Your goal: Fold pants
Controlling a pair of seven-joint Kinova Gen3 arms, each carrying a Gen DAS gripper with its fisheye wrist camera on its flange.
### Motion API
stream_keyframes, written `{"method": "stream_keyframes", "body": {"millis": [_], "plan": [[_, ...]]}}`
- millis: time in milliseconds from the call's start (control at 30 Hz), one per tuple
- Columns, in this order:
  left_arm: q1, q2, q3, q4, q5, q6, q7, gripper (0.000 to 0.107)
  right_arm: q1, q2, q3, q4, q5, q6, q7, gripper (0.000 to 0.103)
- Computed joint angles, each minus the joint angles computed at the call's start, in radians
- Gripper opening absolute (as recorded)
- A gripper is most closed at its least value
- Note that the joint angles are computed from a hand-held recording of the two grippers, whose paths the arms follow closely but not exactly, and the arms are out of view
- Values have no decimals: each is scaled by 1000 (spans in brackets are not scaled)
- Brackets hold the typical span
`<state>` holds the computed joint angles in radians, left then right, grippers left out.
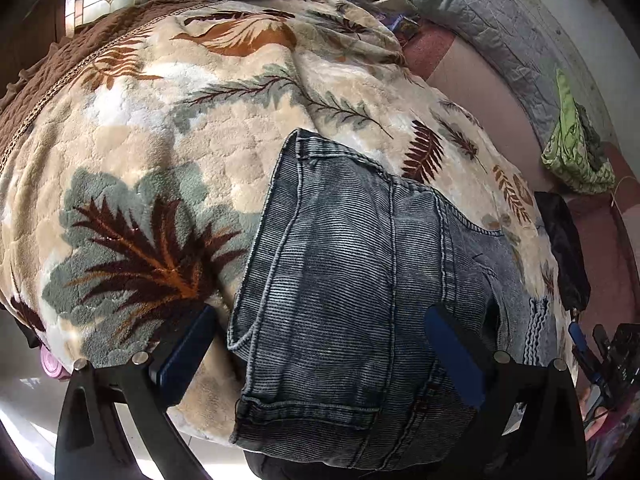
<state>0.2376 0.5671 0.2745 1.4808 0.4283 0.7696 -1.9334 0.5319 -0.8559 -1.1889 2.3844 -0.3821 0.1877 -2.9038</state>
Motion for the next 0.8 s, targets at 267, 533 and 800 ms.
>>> {"method": "stream_keyframes", "body": {"millis": [267,533,800], "plan": [[62,-25,-25,15,-89,-46,26,56,12,25,-14,9,3,-36,3,70],[95,-38,-19,64,-132,-164,92,68,20,19,-10,8,2,-18,-2,70],[175,-108,-54,101,-227,-238,160,28,-22,-72,62,42,-15,49,-34,70]]}}
